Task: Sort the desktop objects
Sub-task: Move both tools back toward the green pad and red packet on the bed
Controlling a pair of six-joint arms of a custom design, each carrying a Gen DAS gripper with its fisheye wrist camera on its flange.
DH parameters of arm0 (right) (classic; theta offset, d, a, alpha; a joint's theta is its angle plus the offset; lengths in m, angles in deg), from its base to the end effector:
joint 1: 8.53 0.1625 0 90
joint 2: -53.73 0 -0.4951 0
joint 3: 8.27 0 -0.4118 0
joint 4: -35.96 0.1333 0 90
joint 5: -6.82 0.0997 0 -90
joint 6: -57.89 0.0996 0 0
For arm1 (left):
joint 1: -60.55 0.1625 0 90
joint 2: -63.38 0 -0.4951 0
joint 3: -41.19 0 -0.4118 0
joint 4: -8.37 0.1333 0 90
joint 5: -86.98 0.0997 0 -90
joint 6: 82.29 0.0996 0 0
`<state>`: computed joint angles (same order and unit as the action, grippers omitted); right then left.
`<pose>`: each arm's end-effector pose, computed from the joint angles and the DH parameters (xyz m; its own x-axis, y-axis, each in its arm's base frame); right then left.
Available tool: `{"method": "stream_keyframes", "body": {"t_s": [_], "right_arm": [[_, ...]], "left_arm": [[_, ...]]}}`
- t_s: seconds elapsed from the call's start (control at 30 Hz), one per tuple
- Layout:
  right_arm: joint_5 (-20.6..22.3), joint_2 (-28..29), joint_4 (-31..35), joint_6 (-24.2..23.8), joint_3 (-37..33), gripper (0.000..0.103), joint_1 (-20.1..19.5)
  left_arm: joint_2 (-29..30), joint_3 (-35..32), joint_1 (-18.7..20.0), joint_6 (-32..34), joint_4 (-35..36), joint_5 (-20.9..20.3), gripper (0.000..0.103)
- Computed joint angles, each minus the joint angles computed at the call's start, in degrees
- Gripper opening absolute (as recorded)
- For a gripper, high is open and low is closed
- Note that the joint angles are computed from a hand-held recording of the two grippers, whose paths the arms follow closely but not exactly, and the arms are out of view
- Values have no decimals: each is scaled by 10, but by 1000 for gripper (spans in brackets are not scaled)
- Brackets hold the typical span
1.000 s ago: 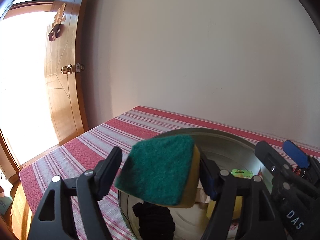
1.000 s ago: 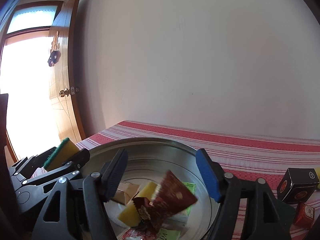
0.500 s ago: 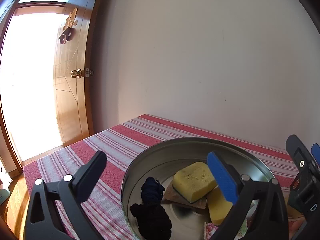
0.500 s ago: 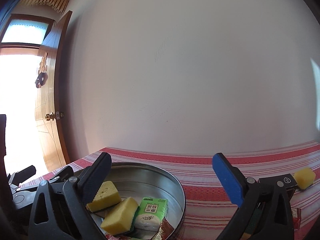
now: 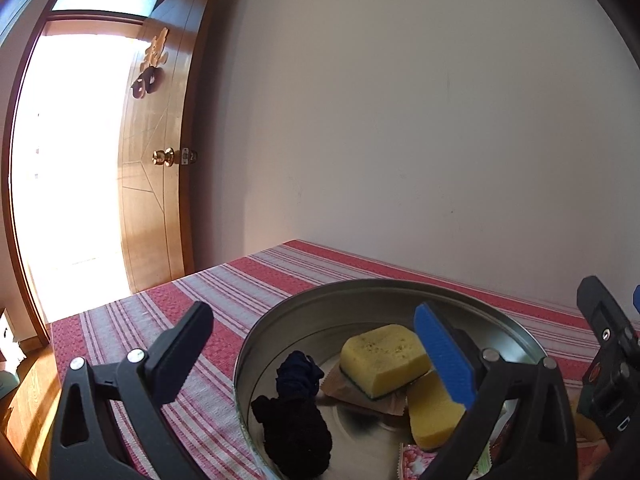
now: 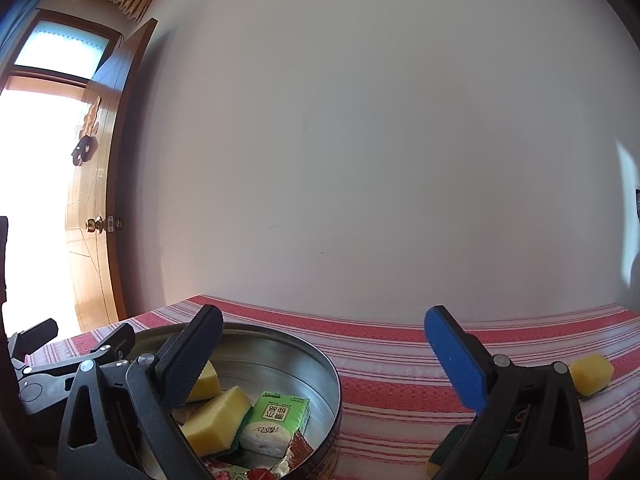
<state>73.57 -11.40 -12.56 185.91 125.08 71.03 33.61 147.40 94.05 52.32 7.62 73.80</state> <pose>0.0948 -0.4380 0.1046 -0.6461 -0.3837 0.6597 -0.7273 0.0474 -0.6847 -0.2265 -0.4261 0.0054 -0.6278 -0.6075 -0.4866 0.5142 0.1457 -0.8452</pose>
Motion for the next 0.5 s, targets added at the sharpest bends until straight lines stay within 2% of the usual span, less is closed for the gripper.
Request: {"method": "stream_keyframes", "body": {"t_s": [0.17, 0.33, 0.5], "right_arm": [[-25, -16, -9, 20, 11, 103, -18], [-4, -26, -13, 12, 17, 103, -21], [-15, -38, -30, 3, 31, 103, -33]], "left_arm": [[1, 2, -7, 26, -22, 3, 102], [10, -8, -14, 63, -31, 6, 102], [19, -16, -23, 83, -32, 10, 102]]}}
